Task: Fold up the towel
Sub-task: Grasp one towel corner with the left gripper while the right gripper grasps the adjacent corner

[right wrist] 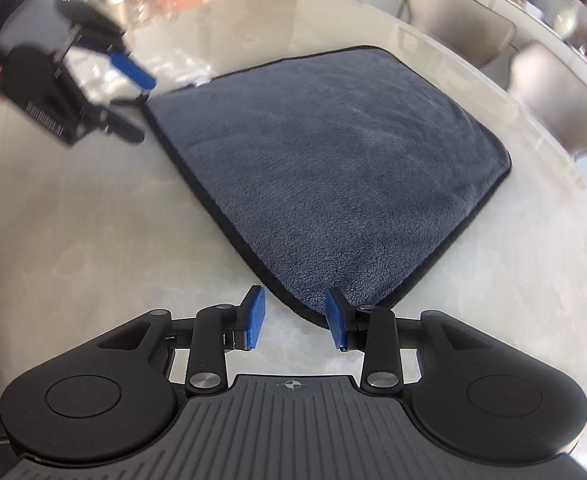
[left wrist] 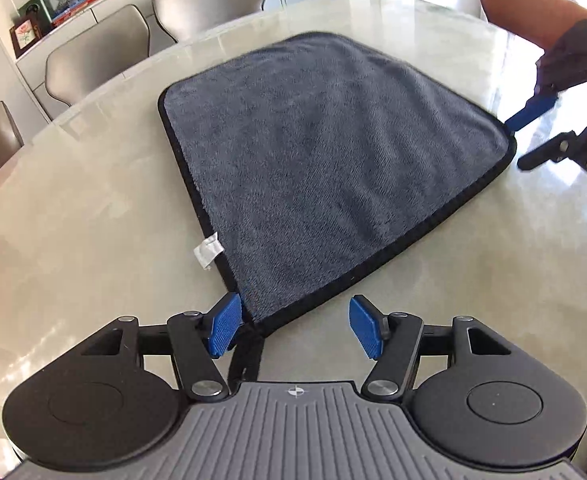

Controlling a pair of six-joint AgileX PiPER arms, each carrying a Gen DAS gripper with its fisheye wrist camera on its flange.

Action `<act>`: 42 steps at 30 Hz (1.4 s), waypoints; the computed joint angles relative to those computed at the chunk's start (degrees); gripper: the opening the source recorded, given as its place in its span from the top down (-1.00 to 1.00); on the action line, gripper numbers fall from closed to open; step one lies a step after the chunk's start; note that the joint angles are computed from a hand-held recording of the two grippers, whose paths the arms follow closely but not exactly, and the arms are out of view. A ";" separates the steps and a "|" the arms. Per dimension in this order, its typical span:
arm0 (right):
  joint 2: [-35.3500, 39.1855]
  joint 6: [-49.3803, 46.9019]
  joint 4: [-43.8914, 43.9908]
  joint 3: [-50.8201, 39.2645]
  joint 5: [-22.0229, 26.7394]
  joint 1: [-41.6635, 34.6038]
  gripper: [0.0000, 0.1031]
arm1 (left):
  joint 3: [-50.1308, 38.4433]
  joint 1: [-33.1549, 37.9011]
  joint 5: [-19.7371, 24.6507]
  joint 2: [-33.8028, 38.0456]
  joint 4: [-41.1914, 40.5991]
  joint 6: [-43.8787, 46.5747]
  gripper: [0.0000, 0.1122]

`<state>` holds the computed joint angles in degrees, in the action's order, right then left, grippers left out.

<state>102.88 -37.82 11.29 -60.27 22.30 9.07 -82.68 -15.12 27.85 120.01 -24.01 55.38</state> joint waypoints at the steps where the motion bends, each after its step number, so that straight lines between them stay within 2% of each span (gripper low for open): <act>1: 0.33 -1.18 0.39 -0.56 0.78 -0.15 0.33 | -0.19 0.27 0.38 0.17 -0.93 1.21 -0.14; 5: 1.47 -5.44 1.93 -2.02 2.50 -1.06 0.33 | -1.41 1.18 1.96 1.18 -3.96 4.33 -0.15; 8: 1.84 -4.96 -1.39 -2.10 1.82 -0.49 0.32 | -3.20 1.67 3.87 2.29 -4.97 4.09 -0.08; 10: 2.22 -6.35 -1.01 -2.43 1.51 -0.60 0.32 | -4.31 1.94 5.14 2.90 -5.65 4.30 0.02; 14: 3.01 -9.21 1.53 -3.37 1.74 -1.26 0.34 | -7.16 2.48 8.50 4.15 -6.37 5.49 0.41; 15: 3.22 -9.30 2.23 -3.79 2.29 -1.54 0.40 | -7.95 2.56 9.43 4.51 -6.61 5.83 0.58; 16: 3.70 -8.86 3.32 -4.83 3.78 -1.99 0.49 | -8.56 2.57 10.06 4.76 -6.65 6.01 0.65; 17: 4.09 -8.77 4.08 -5.53 4.61 -2.24 0.80 | -9.00 2.42 10.20 4.96 -6.33 5.73 0.70; 18: 4.49 -9.04 6.03 -6.47 6.03 -2.76 0.84 | -9.48 2.25 10.27 5.17 -6.01 5.35 0.76; 20: 4.11 -7.30 5.00 -6.19 4.51 -2.29 0.89 | -10.30 2.00 10.24 5.45 -5.75 4.57 0.86; 25: 3.23 -7.21 6.12 -7.24 4.13 -2.83 0.90 | -12.47 2.97 10.86 5.59 -8.84 4.72 0.88; 32: 3.48 -13.10 10.50 -8.70 6.93 -4.89 0.87 | -16.52 2.82 12.11 7.48 -7.26 2.04 0.88; 34: 3.42 -14.55 10.49 -8.36 6.89 -4.67 0.81 | -17.77 2.67 12.69 8.13 -6.67 0.98 0.88; 38: 3.32 -18.15 10.34 -6.91 5.83 -3.62 0.48 | -19.21 2.83 13.50 8.70 -6.46 0.36 0.88; 42: 3.67 -20.38 10.34 -6.43 5.48 -2.89 0.46 | -19.93 2.93 13.90 8.87 -6.26 -0.12 0.87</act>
